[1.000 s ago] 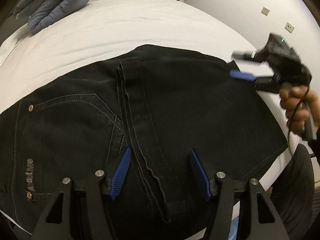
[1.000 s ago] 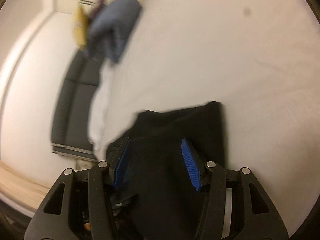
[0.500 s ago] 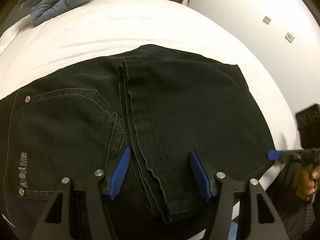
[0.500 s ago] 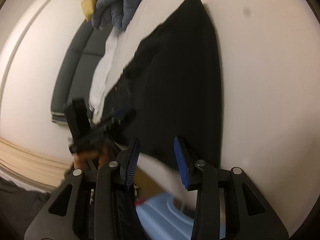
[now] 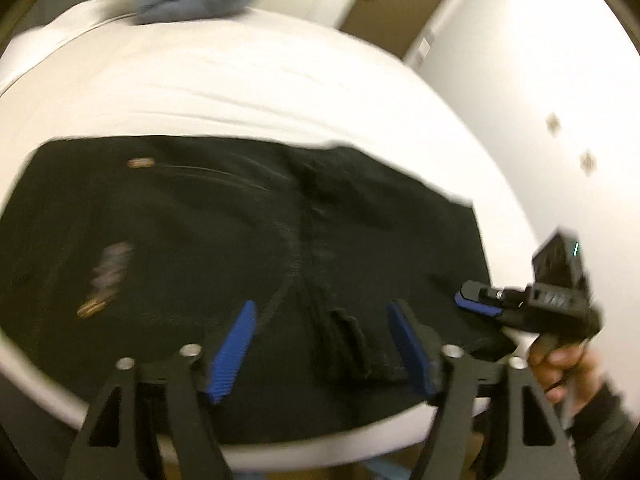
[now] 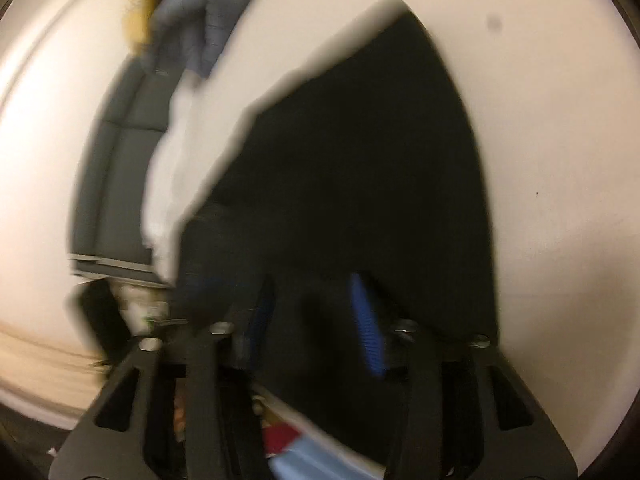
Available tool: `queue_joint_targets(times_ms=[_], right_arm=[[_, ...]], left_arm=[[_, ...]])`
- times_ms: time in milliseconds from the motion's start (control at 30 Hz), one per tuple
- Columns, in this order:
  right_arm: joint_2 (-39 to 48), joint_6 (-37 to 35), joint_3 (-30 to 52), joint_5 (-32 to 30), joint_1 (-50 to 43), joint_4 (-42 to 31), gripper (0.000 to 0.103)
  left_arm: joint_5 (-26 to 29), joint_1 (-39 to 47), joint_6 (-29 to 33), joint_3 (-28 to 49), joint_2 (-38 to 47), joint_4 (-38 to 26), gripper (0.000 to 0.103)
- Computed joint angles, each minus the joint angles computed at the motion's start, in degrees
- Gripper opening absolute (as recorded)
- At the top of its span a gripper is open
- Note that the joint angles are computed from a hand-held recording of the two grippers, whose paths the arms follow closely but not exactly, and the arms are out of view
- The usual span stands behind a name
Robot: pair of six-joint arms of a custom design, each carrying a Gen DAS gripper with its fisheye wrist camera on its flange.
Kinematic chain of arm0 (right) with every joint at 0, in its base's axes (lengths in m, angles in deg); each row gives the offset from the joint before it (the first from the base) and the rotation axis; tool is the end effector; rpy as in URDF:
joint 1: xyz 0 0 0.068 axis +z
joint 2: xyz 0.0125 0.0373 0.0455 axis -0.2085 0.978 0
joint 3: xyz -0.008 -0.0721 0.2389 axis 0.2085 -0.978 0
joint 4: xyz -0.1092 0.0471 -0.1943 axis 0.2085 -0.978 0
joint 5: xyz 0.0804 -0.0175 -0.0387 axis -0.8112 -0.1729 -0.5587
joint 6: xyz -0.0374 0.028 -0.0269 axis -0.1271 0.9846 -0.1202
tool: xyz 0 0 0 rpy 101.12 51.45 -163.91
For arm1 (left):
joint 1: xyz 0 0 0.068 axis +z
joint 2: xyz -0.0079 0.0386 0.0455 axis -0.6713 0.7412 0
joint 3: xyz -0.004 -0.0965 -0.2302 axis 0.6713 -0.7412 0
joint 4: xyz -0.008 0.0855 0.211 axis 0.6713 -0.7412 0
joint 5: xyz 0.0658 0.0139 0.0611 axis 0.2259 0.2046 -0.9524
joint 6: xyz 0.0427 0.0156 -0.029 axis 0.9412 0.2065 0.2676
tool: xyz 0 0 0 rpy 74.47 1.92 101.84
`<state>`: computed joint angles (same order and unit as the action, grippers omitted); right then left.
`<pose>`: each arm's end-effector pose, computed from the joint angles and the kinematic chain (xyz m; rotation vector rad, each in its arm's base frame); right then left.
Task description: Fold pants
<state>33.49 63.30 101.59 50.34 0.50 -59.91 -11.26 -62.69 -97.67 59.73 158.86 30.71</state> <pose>0.3347 0.0933 0.0856 0.4587 2.5115 1.0971 0.2480 -0.1043 0.1848 0.1841 2.5103 -0.6605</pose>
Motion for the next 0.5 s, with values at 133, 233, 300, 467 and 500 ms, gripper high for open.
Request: queue_joint_targets(times_ms=[133,233,300,467,500], right_arm=[[-3.22,1.0,-3.11,2.02,0.86,1.88,0.031],[-5.74,6.3,-4.3,1.66,1.47,4.73,0.052],[-7.66,9.88,-6.39,1.94,3.03,10.99,0.055],[-5.26,14.38,-2.91,-0.73,5.73,16.34,0.055],[-4.58,15.05,-2.08,-0.87,5.96,16.65,0.055]], left_arm=[[6.06,16.19,-1.34,-8.7,-13.84,-1.41,0.088],[14.32,32.38,-2.07,-12.5,-16.12,-0.62,0.09],[19.15,39.62,-2.75,-13.72,-13.3,1.58,0.09],[27.05,47.21,-6.25,-13.22,-0.07,8.91,0.089],[27.69,47.44,-7.18,-13.25,1.42,10.69,0.089]])
